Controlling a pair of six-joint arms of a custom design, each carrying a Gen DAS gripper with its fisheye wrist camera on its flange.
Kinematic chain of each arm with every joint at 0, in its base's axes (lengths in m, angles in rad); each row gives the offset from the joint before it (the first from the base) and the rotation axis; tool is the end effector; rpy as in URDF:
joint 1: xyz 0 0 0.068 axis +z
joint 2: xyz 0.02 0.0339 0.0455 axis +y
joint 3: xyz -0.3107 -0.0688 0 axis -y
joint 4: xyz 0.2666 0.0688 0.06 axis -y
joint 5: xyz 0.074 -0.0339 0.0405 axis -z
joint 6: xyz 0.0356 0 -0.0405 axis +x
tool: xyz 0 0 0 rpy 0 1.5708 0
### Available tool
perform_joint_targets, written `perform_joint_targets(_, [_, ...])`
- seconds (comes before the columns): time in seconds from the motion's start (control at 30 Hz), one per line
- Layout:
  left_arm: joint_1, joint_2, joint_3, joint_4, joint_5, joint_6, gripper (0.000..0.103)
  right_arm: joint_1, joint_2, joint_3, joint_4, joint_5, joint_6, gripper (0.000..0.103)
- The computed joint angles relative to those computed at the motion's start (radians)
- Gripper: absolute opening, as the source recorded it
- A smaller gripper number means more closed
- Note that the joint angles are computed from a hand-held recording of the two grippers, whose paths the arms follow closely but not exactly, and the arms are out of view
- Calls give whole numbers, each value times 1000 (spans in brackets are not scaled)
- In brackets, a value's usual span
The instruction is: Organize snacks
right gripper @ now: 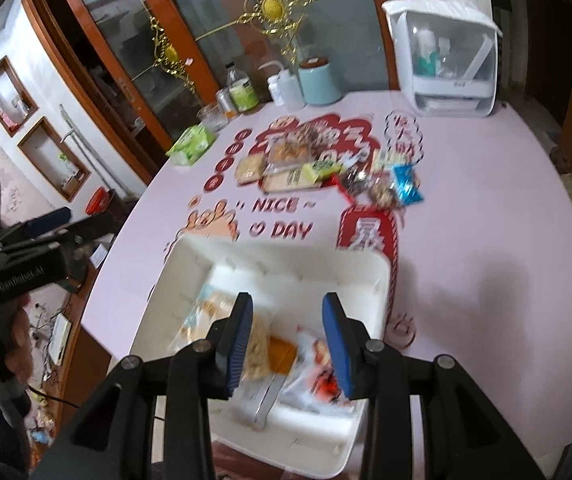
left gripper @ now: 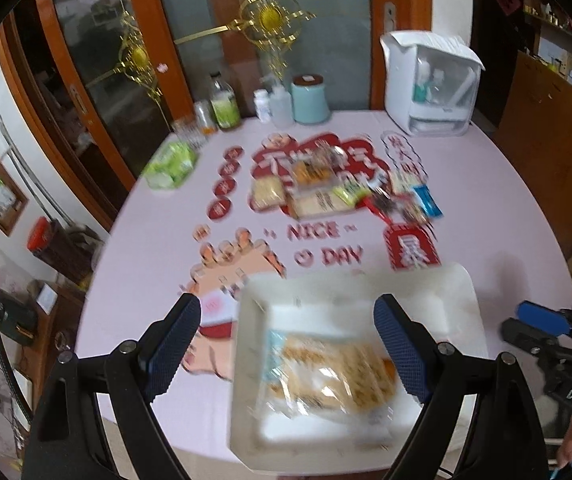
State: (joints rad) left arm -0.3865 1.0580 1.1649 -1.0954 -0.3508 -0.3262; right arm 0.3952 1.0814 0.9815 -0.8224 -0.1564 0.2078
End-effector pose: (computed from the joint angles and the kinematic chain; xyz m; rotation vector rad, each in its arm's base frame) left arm 0.1763 -0.0585 0.3826 -0.0568 2.4780 0.1523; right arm 0.1927 0.0864 0.3338 -0.3033 2.5148 0.4422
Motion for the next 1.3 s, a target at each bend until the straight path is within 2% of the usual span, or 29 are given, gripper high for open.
perform_joint_targets(0.13, [127, 60, 67, 48, 34, 127, 88, -19, 70, 91, 14, 57, -36, 37])
perform_joint_targets(0.27, [273, 155, 160, 86, 121, 246, 88, -45, 158, 193, 45, 124, -71, 52])
perform_joint_targets(0.37, [371, 258, 250, 86, 218, 324, 88, -72, 248, 288, 51, 150, -93, 53])
perform_joint_targets(0.53, [465, 453, 405, 67, 349, 391, 91, -118, 427, 458, 33, 146, -128, 53])
perform_joint_targets(0.67, [498, 666, 557, 64, 381, 405, 92, -142, 594, 580, 3, 154, -158, 53])
perform_joint_targets(0.97, [481, 1098, 835, 70, 343, 397, 92, -198, 969, 749, -78, 82, -167, 53])
perform_joint_targets(1.03, [472, 1174, 886, 55, 324, 386, 92, -196, 1015, 759, -86, 83, -163, 53])
perform_joint_targets(1.13, [472, 1333, 1032, -23, 336, 350, 92, -189, 1085, 780, -97, 82, -153, 53])
perform_joint_targets(1.3, [473, 1494, 1195, -84, 338, 293, 92, -164, 1159, 814, -104, 119, -163, 53])
